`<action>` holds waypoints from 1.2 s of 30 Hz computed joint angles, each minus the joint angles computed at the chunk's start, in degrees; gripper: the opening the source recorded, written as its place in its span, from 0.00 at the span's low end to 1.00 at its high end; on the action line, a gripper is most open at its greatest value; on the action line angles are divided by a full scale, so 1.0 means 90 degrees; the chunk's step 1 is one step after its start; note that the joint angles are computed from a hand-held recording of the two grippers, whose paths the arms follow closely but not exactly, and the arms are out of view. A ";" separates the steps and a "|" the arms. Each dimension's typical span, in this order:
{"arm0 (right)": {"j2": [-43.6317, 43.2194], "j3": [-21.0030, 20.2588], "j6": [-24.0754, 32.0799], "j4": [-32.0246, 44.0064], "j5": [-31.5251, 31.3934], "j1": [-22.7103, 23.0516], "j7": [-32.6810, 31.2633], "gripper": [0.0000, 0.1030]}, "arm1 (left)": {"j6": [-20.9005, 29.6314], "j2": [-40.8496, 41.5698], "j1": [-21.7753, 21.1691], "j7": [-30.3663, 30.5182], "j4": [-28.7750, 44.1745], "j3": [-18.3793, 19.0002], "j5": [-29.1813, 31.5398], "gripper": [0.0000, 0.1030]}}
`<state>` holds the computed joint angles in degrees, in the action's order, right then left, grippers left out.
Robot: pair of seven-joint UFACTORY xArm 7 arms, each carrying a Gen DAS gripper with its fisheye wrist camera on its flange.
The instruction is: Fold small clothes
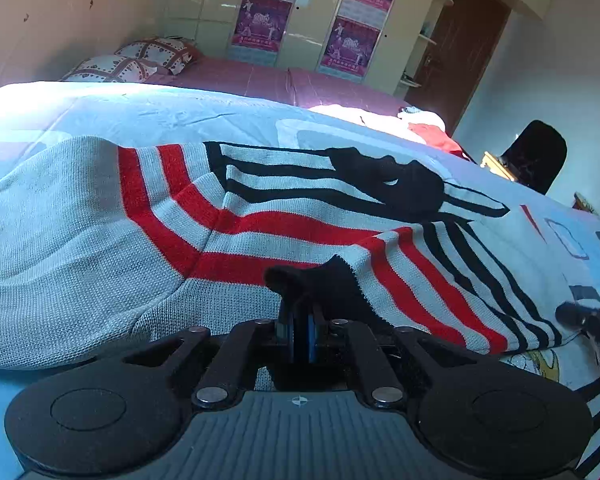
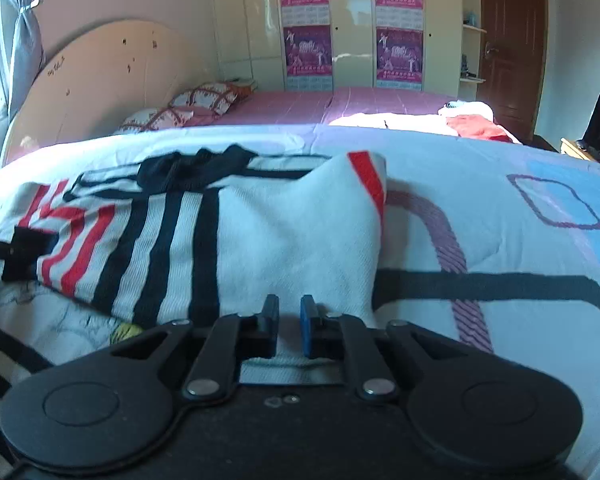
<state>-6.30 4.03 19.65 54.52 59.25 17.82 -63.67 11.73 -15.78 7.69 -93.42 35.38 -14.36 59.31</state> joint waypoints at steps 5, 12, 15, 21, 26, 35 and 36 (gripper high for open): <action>0.1222 0.0140 -0.0222 0.1261 -0.0295 -0.0260 0.0663 0.31 | -0.0186 -0.0002 0.0177 -0.0494 -0.0037 -0.0072 0.0303 0.06; 0.2099 0.0488 -0.0389 0.2040 -0.1007 -0.0715 0.1013 0.13 | 0.0111 -0.0014 0.0119 -0.1128 0.0035 -0.0169 0.0748 0.06; 0.2116 0.0640 -0.0472 0.2015 -0.1582 -0.0862 0.1346 0.16 | 0.0362 -0.0013 -0.0114 -0.1175 0.0049 -0.0066 0.0708 0.06; 0.1966 0.1236 -0.0417 0.2246 -0.0369 -0.1378 0.0029 0.11 | 0.0862 -0.0511 -0.0340 -0.1064 -0.0124 0.0010 0.0300 0.11; 0.2066 0.1226 0.0030 0.2519 0.0084 -0.1336 -0.1045 0.05 | 0.1134 -0.0449 -0.0188 -0.1341 0.0417 -0.0215 0.0941 0.11; 0.2233 0.1127 0.0165 0.2599 -0.0243 -0.1096 -0.1485 0.13 | 0.0631 0.2852 -0.1025 -0.0690 0.3469 0.0171 0.1421 0.40; 0.2248 0.1118 0.0190 0.2595 -0.0320 -0.1091 -0.1462 0.13 | 0.0726 0.3136 -0.1121 -0.0329 0.3788 0.0175 0.1175 0.40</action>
<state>13.94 14.09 21.37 77.87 56.37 8.01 -76.82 18.26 12.44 -2.40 -96.38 69.47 -12.78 69.89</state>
